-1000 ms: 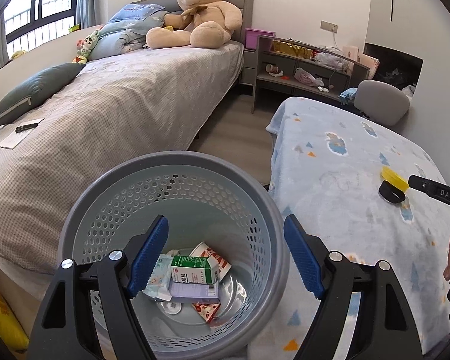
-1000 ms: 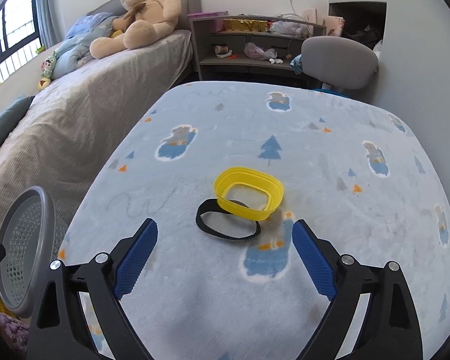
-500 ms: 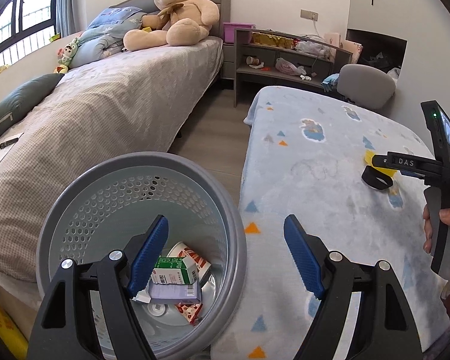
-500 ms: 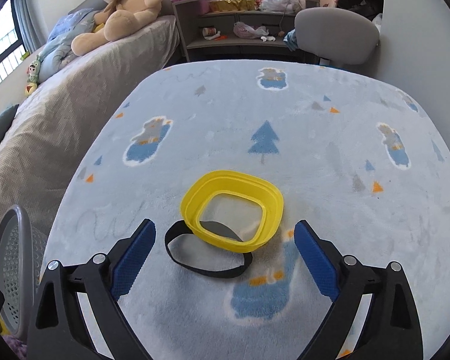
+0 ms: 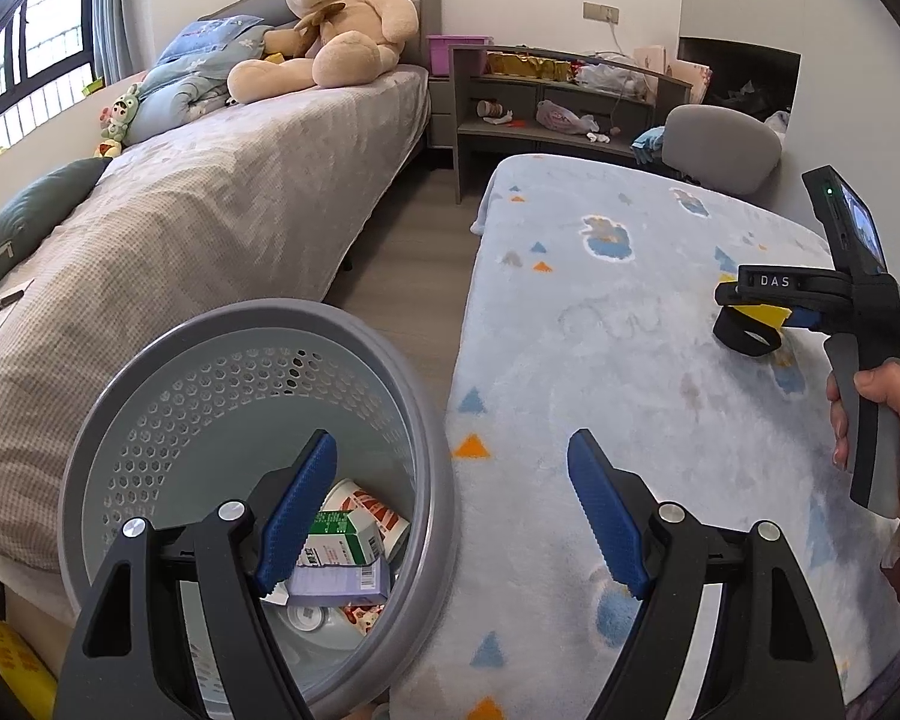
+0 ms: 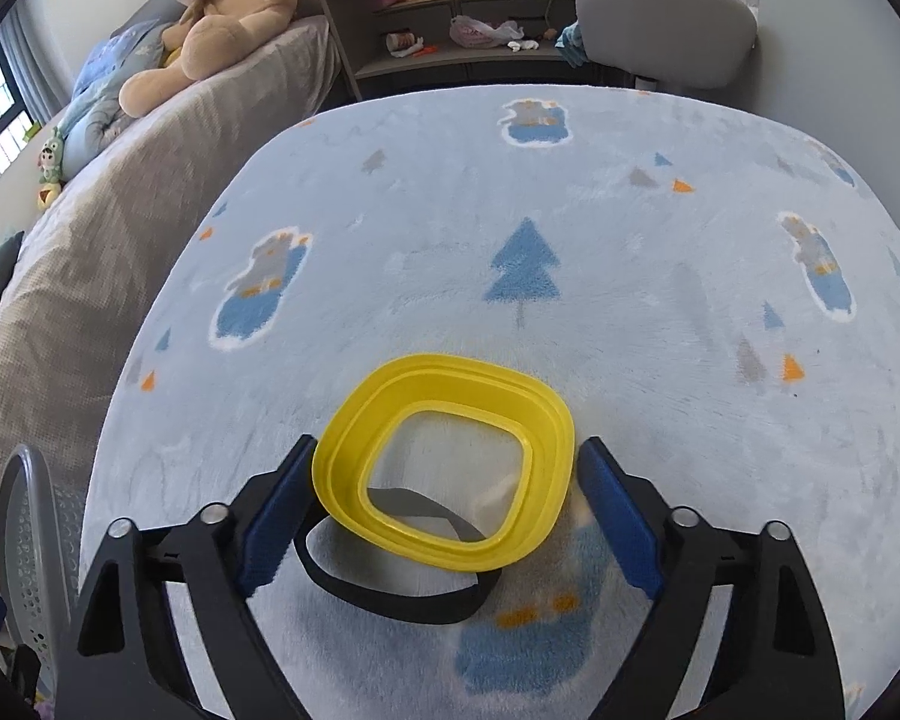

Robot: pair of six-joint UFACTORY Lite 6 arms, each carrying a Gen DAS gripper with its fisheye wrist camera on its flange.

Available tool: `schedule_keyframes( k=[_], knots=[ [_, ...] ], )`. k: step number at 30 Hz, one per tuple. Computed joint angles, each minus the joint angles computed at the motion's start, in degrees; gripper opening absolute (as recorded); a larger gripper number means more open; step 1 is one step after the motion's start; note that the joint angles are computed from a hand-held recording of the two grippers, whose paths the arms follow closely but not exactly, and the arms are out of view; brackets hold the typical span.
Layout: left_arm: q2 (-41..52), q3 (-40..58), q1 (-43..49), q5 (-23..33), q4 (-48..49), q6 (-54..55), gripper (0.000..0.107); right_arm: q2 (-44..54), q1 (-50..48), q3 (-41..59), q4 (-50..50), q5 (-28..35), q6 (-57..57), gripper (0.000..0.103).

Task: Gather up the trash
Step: 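Grasp the yellow plastic lid with the right gripper, then grasp the black elastic band with the left gripper while the right gripper holds the lid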

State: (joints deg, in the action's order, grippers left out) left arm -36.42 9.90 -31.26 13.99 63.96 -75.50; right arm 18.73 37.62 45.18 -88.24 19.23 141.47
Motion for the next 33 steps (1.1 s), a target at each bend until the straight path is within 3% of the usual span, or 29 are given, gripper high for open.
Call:
schedule_keyframes(
  k=[10, 19, 25, 33],
  knots=[
    [2.8, 0.4, -4.8, 3.0, 7.3, -9.6, 0.076, -7.4, 1.1, -5.5, -4.1, 0.8, 5.6, 0.071],
    [8.1, 2.9, -19.5, 10.5, 11.8, -20.7, 0.076, -21.6, 8.1, -14.5, 8.8, 8.2, -2.4, 0.071],
    [16.2, 9.2, -27.5, 10.8, 13.4, -26.5, 0.076, -33.5, 15.4, -21.3, 20.6, 17.3, -9.4, 0.071],
    [31.5, 22.9, -29.8, 6.7, 19.0, -32.4, 0.076, -51.7, 27.8, -31.8, 33.0, 31.0, -10.7, 0.071]
  ],
)
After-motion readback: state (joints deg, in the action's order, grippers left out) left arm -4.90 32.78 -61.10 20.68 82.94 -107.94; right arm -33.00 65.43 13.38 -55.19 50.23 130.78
